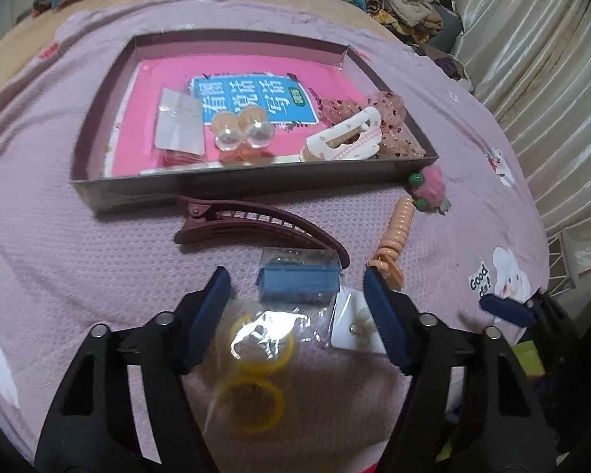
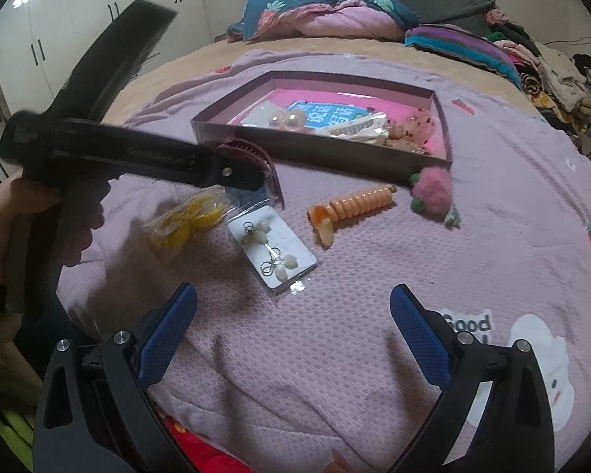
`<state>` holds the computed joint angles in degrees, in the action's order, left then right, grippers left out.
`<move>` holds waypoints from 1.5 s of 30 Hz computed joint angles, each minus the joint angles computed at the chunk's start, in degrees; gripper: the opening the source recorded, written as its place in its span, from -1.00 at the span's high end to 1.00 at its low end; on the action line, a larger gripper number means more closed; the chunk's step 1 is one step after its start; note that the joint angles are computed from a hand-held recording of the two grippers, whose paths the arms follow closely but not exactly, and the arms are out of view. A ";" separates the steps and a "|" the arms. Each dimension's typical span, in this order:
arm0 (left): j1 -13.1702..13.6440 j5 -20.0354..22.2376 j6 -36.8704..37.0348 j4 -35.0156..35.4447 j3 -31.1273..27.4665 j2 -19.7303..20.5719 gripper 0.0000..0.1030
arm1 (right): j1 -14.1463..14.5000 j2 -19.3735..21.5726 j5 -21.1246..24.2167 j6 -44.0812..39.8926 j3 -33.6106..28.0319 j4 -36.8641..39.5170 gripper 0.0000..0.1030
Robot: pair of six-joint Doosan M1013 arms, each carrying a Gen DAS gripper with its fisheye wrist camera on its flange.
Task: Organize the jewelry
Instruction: 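Grasp the blue box with the left tool while the right tool grasps the earring card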
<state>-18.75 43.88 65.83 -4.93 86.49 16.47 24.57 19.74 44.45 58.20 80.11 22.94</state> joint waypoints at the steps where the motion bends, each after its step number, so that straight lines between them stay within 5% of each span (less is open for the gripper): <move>1: 0.19 0.12 0.79 -1.12 -0.21 0.33 -0.07 | 0.06 0.17 0.28 -0.17 -0.14 0.07 -0.89; 7: 0.37 0.62 2.74 -2.75 -0.74 1.55 0.21 | 0.36 1.46 1.13 -1.14 -1.24 0.64 -0.88; 31: 2.01 -3.69 -1.86 0.20 3.20 -3.44 0.23 | 2.57 5.86 0.58 -3.40 -5.32 -1.97 -0.09; 45: 1.67 -5.59 -7.96 6.87 4.56 -6.02 0.23 | 0.79 2.42 0.59 -3.52 -3.50 4.22 -0.06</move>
